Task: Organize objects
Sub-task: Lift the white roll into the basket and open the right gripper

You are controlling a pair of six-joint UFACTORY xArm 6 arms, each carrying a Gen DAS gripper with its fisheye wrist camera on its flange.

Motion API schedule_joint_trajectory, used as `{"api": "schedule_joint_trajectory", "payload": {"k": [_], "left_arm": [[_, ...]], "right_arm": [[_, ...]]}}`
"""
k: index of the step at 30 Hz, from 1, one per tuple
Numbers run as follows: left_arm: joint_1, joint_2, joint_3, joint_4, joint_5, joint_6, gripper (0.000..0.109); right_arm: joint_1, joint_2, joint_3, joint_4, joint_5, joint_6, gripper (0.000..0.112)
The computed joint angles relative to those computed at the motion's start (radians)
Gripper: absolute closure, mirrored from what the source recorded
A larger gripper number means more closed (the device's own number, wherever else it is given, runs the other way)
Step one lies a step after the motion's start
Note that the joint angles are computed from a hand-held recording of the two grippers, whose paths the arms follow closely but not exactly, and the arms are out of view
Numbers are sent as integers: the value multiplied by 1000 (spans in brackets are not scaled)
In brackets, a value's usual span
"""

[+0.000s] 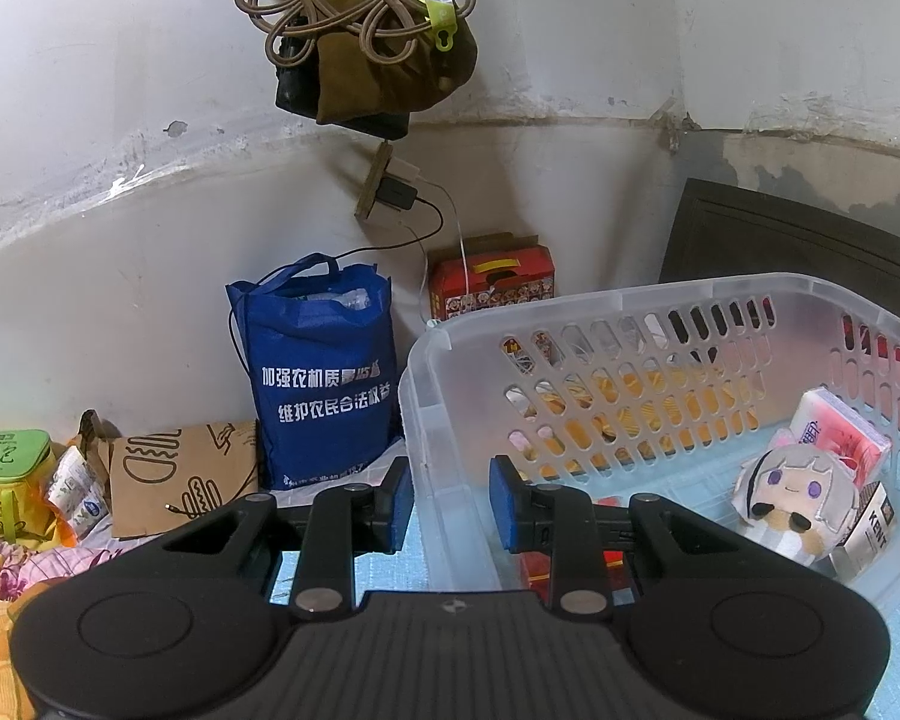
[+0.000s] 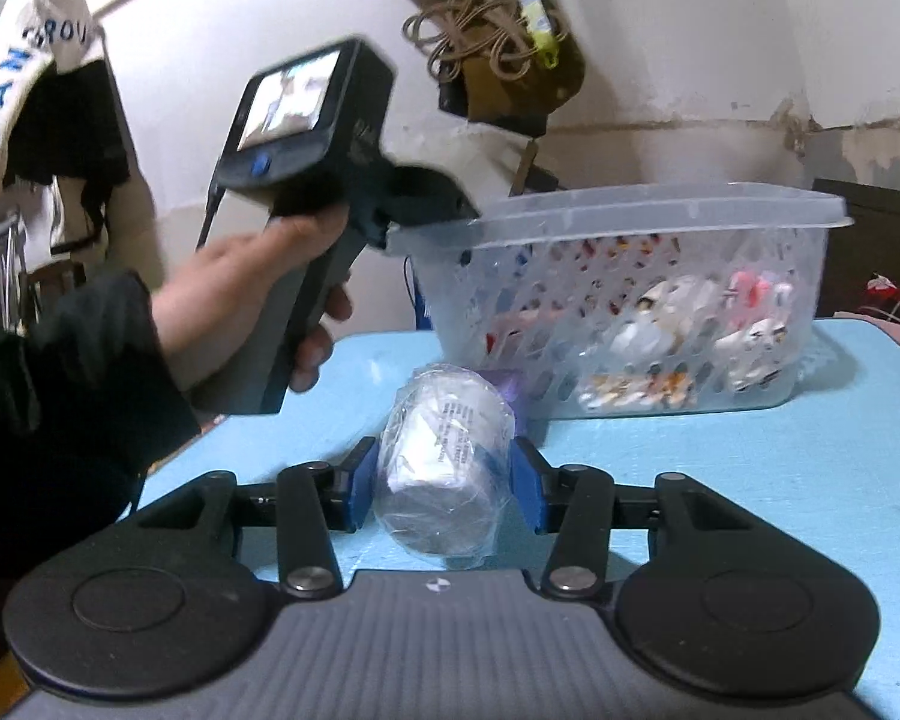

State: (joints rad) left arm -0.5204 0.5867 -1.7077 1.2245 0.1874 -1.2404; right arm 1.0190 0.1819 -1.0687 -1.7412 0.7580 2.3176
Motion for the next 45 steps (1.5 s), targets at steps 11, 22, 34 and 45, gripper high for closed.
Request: {"api": "schedule_joint_trajectory", "payload": {"k": [11,22,34,45], "left_arm": [[-1,-1,1,4,1,-4,76],[-2,-2,4,-22,-1,16,76],[5,0,8,-17,-23,14,76],[5,-1,11,-24,-27,22,75]], "right_arm": [[31,-181,167,-47,138,34,63],[-256,-17,-300,223,-80,-613,62],[-356,189,-477,509,-157,-888,19],[-224,-87,-130,97,17,-325,9]]}}
